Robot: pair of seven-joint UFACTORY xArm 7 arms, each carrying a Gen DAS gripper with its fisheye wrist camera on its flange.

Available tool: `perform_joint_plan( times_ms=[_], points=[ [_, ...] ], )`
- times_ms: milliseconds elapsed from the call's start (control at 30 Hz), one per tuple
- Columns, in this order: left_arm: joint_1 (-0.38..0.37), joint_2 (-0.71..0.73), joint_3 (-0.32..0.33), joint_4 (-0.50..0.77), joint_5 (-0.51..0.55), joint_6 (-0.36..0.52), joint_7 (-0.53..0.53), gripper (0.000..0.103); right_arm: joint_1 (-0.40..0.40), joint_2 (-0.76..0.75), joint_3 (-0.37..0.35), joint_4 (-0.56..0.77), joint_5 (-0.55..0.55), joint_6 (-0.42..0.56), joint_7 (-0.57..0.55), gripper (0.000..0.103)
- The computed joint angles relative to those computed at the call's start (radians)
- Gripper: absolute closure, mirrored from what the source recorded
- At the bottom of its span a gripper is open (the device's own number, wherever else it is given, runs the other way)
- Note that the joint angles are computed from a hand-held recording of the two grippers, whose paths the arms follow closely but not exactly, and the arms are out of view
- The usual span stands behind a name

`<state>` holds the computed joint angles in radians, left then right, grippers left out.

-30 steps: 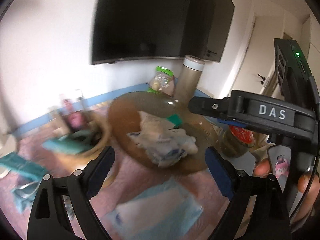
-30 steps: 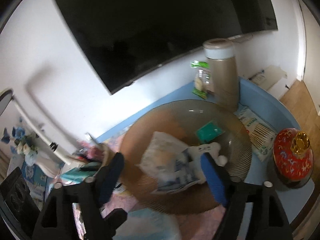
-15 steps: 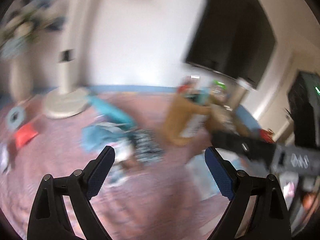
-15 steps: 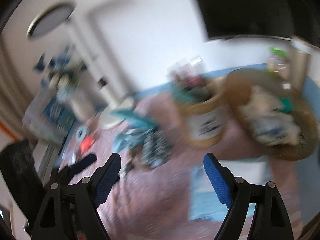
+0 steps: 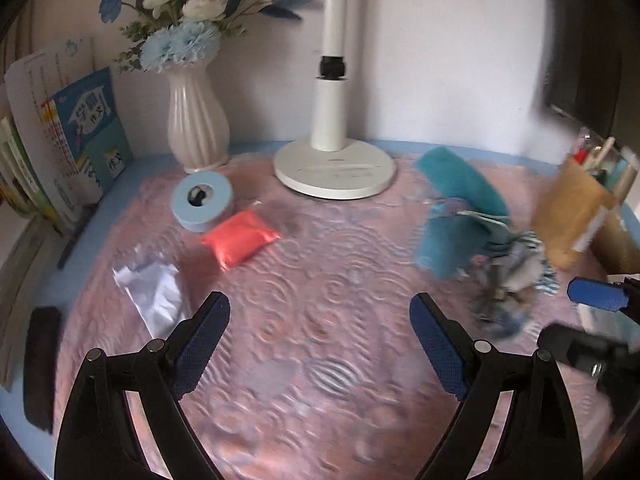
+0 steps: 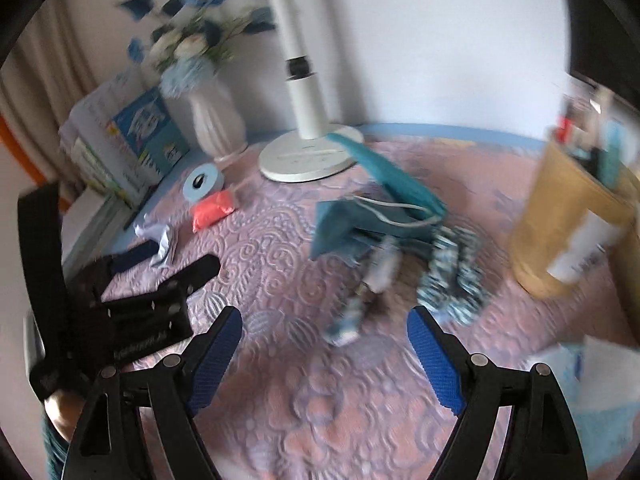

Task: Organize soft objects
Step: 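Move both tools back to the desk toward the orange bag and paper bag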

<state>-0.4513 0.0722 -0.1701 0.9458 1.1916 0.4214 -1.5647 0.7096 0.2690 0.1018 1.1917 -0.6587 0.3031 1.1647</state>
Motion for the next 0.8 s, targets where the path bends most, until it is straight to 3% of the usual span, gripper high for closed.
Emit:
perform_joint_plan(
  times_ms=[167,267,300,367,433,567,800],
  points=[
    [0.024,0.042,0.036,0.020,0.037,-0.037,-0.040,0.012,-0.001,0.117,0.011,0.102,0.073,-0.039,-0.110,0.020],
    [0.024,0.057,0.069,0.011,0.167,-0.076,-0.200,0.012,0.039,0.177,-0.019,0.171,0.097,-0.017,-0.151,0.020],
    [0.013,0.064,0.085,0.009,0.163,-0.075,-0.219,0.012,0.057,0.191,-0.036,0.187,0.094,-0.013,-0.154,0.020],
    [0.059,0.083,0.040,0.016,0.082,-0.054,-0.171,0.012,0.093,0.219,-0.074,0.217,0.075,-0.006,-0.145,0.020],
    [0.027,0.073,0.064,0.013,0.116,-0.033,-0.217,0.012,0.121,0.247,-0.107,0.240,0.058,-0.009,-0.123,0.020],
    [0.016,0.066,0.054,0.017,0.123,0.027,-0.239,0.012,0.127,0.272,-0.128,0.236,0.071,-0.062,-0.102,0.020],
    [0.050,0.041,0.067,-0.009,0.114,-0.036,-0.283,0.012,0.165,0.253,-0.197,0.171,0.085,-0.165,-0.065,0.020]
  ],
)
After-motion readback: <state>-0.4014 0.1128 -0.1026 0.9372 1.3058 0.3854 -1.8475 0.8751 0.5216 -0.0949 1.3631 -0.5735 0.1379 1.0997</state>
